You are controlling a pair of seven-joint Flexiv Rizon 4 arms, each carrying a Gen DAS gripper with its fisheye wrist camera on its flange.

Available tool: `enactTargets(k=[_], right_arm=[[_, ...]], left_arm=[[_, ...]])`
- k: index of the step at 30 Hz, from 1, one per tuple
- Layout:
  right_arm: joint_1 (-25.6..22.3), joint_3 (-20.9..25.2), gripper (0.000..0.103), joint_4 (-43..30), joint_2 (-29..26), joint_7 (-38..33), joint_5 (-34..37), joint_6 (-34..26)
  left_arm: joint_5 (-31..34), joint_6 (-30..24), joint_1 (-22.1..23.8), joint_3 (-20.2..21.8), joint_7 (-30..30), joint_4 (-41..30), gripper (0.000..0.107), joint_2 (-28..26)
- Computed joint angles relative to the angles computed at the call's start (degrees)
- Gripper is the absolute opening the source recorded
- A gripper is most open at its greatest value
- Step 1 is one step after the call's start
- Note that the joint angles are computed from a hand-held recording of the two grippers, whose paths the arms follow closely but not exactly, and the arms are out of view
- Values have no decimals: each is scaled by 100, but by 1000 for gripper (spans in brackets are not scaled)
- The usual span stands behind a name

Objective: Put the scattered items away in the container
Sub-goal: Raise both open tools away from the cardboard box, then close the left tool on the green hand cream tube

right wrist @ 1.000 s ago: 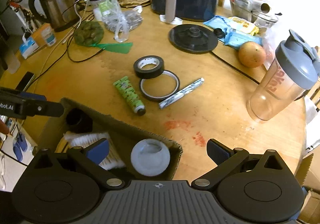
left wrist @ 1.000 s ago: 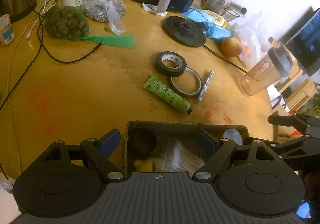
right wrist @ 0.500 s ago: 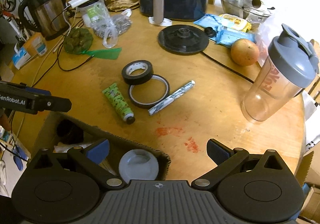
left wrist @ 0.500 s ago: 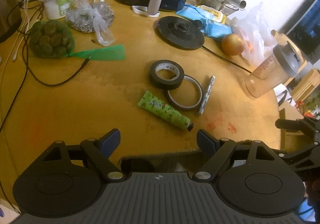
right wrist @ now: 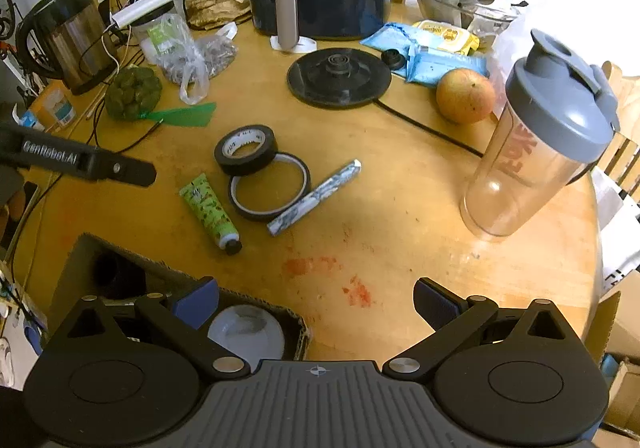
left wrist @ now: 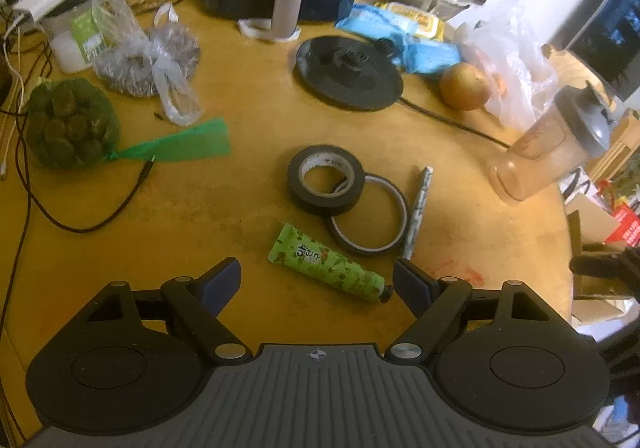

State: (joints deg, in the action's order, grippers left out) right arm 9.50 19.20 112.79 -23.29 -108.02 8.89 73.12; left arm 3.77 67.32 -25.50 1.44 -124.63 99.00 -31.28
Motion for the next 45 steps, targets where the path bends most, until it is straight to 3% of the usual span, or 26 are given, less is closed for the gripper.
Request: enactTargets(k=[7, 10, 17, 26, 30, 41, 45], right_arm=[[-12, -57, 103, -14, -31, 54, 15, -45], [-18, -99, 103, -14, -41, 98, -14, -61], [-75, -189, 103, -2, -62, 248, -52, -49], [-139, -262, 103, 55, -79, 398, -163, 11], [-203, -255, 103, 49, -93, 415, -176, 4], [-260, -275, 103, 32, -117, 458, -223, -42], [-259, -251, 103, 48, -116, 423, -225, -47]], left_arm=[[-604, -347, 334, -332, 205, -197, 82, -275], [-918, -478, 446, -447, 200, -274, 70, -407], [-1751, -410, 703, -777, 47, -255, 55, -676], [-2361, -414, 757, -887, -457, -338, 45, -947], [-2301, -633, 654, -738, -822, -501, 35, -1040], [-1787, -1244, 473, -489, -1334, -991, 34, -1153], [-1533, -1426, 373, -351, -1519, -1141, 27, -1173]])
